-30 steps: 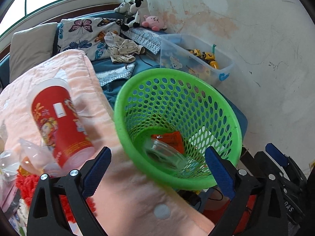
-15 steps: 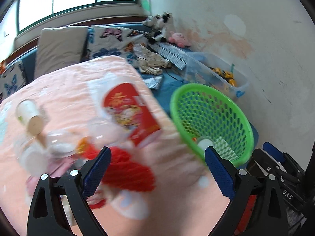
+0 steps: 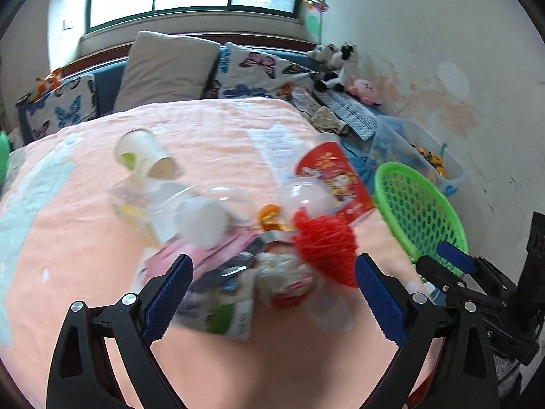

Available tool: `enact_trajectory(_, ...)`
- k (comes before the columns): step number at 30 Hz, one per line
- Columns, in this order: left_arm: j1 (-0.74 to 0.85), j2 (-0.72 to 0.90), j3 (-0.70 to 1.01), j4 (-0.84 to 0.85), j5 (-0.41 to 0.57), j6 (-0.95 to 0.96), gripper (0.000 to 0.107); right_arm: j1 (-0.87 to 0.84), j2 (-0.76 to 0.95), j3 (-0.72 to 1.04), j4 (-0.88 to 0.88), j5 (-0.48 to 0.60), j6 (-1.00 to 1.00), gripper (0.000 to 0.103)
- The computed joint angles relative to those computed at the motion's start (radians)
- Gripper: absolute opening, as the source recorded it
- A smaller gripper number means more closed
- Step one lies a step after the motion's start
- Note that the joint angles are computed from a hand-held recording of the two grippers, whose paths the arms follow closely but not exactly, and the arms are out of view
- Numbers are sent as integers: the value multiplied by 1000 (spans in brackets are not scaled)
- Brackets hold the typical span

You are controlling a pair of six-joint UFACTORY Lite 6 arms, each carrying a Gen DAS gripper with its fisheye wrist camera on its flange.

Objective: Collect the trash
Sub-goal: 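Grasp the red mesh fruit net with the right gripper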

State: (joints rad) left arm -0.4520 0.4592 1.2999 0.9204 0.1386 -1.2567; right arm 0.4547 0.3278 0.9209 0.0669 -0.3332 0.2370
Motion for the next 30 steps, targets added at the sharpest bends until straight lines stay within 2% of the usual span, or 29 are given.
enact_trajectory(3,32,-42,-67,105,-22,-106,93,26,61,74,-39,24,32,67)
enact_trajectory(4,41,-55,-90,172,-30,-171,93,34,96,118,-104,37,90,67)
enact_trajectory(9,72,-100,-166,424,-50,-423,92,68,219,278,-206,85,168,67)
enact_trajectory(11,82,-109,-182,476,-58,-476,92,73,258,325,-217,100,171,66)
enact_trajectory(17,98,-127,-227,845,-82,-830,89,73,379,476,-377,155,320,59)
enact_trajectory(21,99,-117,-230,1089,-94,-1066,86,64,391,481,-522,144,462,48)
enact_trajectory(24,93,-104,-224,1189,-100,-1161,82,58,370,442,-556,112,497,41)
enact_trajectory(26,90,-93,-212,1191,-104,-1162,82,60,346,409,-510,97,450,38)
enact_trajectory(28,85,-87,-208,1284,-106,-1255,80,63,324,381,-496,83,439,37)
enact_trajectory(30,79,-80,-200,1305,-108,-1273,79,62,291,339,-455,63,402,36)
